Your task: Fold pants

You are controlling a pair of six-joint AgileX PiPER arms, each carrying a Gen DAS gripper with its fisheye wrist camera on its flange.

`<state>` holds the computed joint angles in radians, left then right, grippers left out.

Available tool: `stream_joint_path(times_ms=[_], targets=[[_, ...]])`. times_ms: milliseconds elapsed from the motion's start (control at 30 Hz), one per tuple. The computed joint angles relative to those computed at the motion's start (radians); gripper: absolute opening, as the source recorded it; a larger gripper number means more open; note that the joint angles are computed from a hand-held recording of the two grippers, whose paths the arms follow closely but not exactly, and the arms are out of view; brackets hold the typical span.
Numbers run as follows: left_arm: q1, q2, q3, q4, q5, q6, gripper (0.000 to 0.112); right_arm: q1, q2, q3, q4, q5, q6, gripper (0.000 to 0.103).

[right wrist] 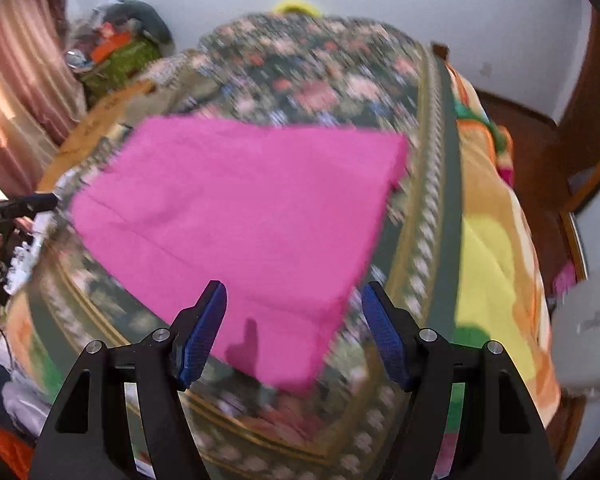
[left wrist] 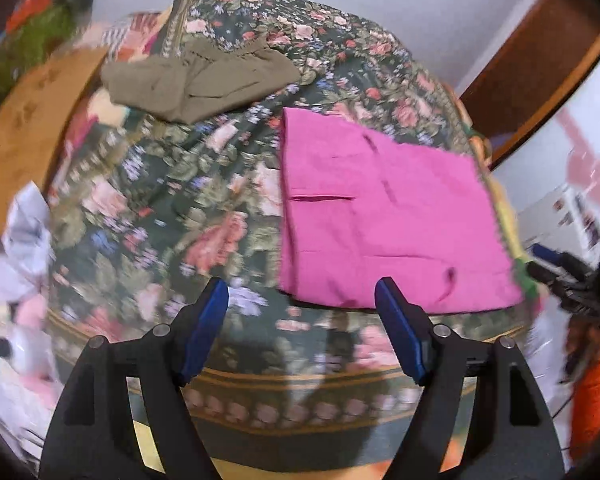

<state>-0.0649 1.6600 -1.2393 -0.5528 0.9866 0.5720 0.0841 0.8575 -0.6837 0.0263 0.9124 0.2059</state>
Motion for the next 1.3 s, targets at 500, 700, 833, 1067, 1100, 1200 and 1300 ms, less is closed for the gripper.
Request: stream_joint_path(times_ms=[500,700,833,1067,1100,1200,1300], targets=[[0.042,0.166,0.002,-0.299,0.168,-0.017,0.083,0.244,0.354,-0.036,0.037,-0.318,0.085,0.067],[0.014,0.221,-0.047,-0.341,0.154,-0.071,0.091,0.148,0.374,0.002,0.301,-0.338,-0.152,0.067],[0.004,0.245,-0.085,-0.351,0.134,-0.117,0.089,0.162,0.361,0.006,0.286,-0.336,-0.133,0.067],[-0.037,0.222,-0.101,-0.231,0.031,-0.178,0.036,0.151,0.36,0.012,0.314,-0.345,-0.158,0.067],[-0.048,0.213,-0.095,-0.214,0.01,-0.18,0.034,0.15,0.359,0.012,0.312,-0.344,-0.157,0.066],[-0.083,0.177,-0.071,-0.158,-0.051,-0.197,0.031,0.159,0.347,0.014,0.27,-0.338,-0.114,0.066],[-0.124,0.107,-0.019,-0.067,-0.134,-0.212,0.028,0.164,0.312,0.037,0.243,-0.332,-0.086,0.064]])
